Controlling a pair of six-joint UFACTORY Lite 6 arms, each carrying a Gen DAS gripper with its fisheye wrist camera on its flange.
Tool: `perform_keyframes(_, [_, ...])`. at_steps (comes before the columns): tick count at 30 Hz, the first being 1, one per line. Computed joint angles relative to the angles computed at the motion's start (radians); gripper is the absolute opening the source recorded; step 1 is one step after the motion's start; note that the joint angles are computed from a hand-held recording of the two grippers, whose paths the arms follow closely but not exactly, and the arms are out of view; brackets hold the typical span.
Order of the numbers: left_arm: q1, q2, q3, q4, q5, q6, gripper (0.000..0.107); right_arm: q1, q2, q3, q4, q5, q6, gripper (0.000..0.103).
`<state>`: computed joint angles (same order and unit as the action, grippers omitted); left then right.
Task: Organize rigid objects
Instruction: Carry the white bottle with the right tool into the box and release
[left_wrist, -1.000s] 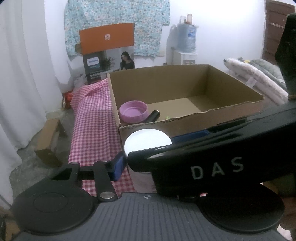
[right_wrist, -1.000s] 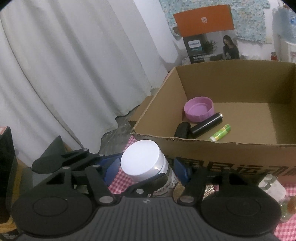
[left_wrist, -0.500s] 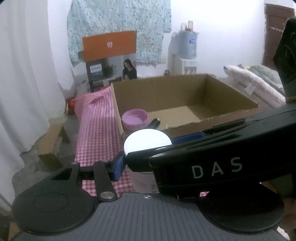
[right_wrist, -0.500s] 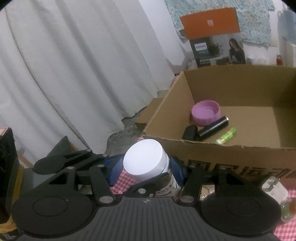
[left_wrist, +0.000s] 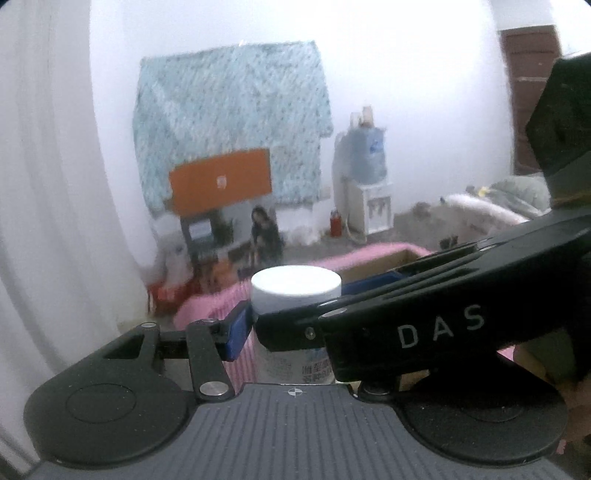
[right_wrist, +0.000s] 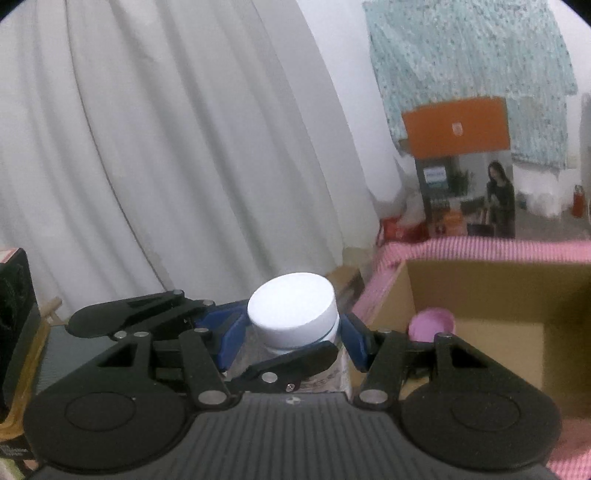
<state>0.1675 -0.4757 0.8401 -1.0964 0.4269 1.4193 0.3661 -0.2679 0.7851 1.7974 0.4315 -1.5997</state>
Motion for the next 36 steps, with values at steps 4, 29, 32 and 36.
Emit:
perform_keyframes(4, [-0.078, 0.18, 0.155, -0.013, -0.019, -0.027, 0.053, -0.101, 0.094, 0.143, -0.149, 0.065, 0.13, 0.06])
perform_keyframes(29, [-0.333, 1.201, 1.105, 0.659, 0.064, -0.807, 0.053, -0.414, 1.221, 1.327, -0.727, 0.304, 0.697, 0.06])
perform_keyframes(32, [-0.334, 1.245, 1.156, 0.694, 0.088, -0.844, 0.053, -0.414, 1.324, 1.465, -0.778, 0.341, 0.765, 0.06])
perform_keyframes(36, [-0.333, 1.276, 1.196, 0.719, 0.113, -0.863, 0.054, -0.411, 1.41, 1.576, -0.816, 0.372, 0.812, 0.06])
